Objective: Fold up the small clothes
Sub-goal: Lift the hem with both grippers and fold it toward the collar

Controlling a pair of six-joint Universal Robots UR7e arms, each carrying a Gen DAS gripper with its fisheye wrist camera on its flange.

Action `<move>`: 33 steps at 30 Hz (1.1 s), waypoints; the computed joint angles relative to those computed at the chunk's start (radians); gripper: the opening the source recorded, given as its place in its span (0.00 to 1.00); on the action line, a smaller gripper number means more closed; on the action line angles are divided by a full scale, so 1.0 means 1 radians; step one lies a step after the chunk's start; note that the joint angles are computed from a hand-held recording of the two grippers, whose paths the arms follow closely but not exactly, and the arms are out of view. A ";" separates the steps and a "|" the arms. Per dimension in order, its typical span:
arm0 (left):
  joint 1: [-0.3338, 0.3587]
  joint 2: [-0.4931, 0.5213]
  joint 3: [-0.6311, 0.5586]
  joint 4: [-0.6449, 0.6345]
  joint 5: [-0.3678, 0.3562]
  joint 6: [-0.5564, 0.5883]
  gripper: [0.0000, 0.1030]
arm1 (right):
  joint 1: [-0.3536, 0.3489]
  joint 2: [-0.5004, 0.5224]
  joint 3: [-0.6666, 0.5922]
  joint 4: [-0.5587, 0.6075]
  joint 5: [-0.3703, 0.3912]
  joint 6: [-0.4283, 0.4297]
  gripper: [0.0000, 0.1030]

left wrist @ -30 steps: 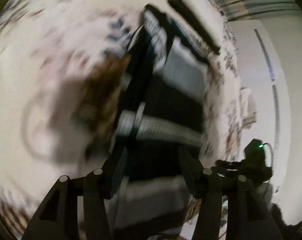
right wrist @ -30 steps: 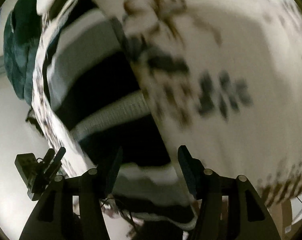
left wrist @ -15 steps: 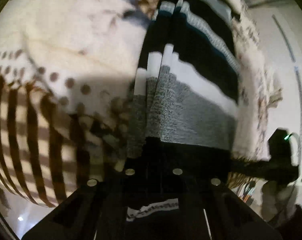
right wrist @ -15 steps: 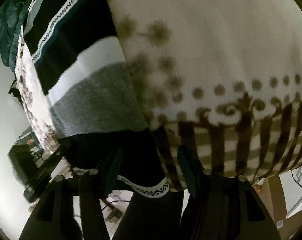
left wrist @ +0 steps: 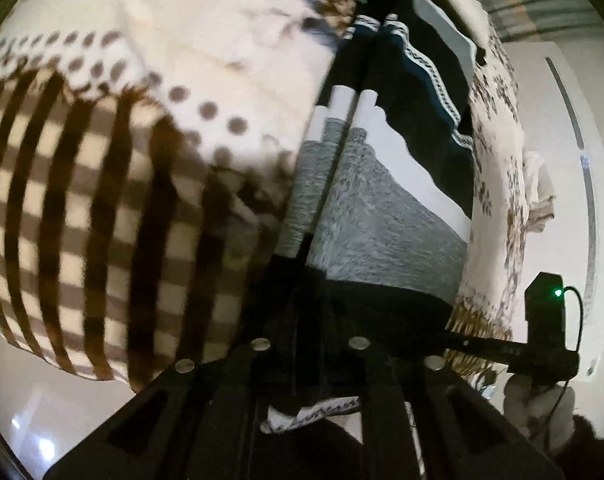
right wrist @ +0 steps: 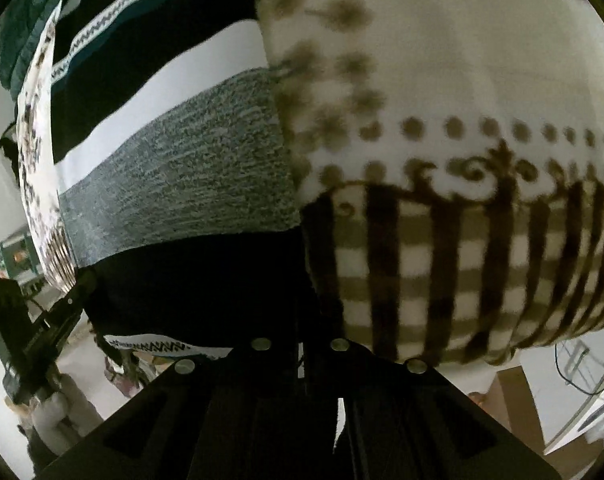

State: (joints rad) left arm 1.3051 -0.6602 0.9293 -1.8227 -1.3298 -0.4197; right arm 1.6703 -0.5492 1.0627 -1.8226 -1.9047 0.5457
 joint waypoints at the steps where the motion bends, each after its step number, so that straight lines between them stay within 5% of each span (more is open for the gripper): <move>1: 0.006 -0.002 -0.005 0.003 -0.024 0.001 0.19 | 0.001 0.013 -0.025 0.016 0.011 -0.001 0.07; 2: 0.004 -0.005 -0.008 0.014 -0.017 -0.003 0.34 | -0.004 0.008 -0.023 0.019 0.033 -0.006 0.11; 4: 0.010 -0.033 0.028 -0.015 -0.038 0.012 0.58 | -0.017 -0.025 0.023 -0.028 0.078 -0.008 0.48; 5: 0.013 -0.041 0.045 -0.021 -0.035 0.011 0.63 | -0.026 -0.048 0.055 -0.047 0.094 -0.004 0.53; 14: 0.039 0.006 0.036 0.035 -0.123 0.055 0.65 | -0.144 -0.157 0.336 -0.295 0.356 -0.013 0.56; 19: 0.047 0.009 0.029 0.044 -0.141 0.072 0.67 | -0.163 -0.157 0.387 -0.366 0.403 -0.012 0.54; 22: 0.045 -0.010 0.054 0.029 -0.147 0.094 0.62 | -0.162 -0.165 0.401 -0.373 0.406 -0.029 0.49; 25: 0.044 -0.025 0.086 0.011 -0.181 0.095 0.18 | -0.158 -0.161 0.394 -0.366 0.412 -0.027 0.49; 26: 0.047 -0.029 0.095 0.002 -0.201 0.091 0.11 | -0.152 -0.146 0.371 -0.361 0.418 -0.016 0.49; 27: 0.049 -0.033 0.105 -0.012 -0.208 0.077 0.11 | -0.150 -0.137 0.357 -0.355 0.417 -0.019 0.48; 30: 0.049 -0.040 0.103 -0.012 -0.214 0.047 0.09 | -0.142 -0.139 0.353 -0.360 0.420 -0.020 0.16; 33: 0.040 -0.060 0.096 -0.003 -0.233 0.009 0.09 | -0.121 -0.155 0.349 -0.364 0.421 -0.039 0.12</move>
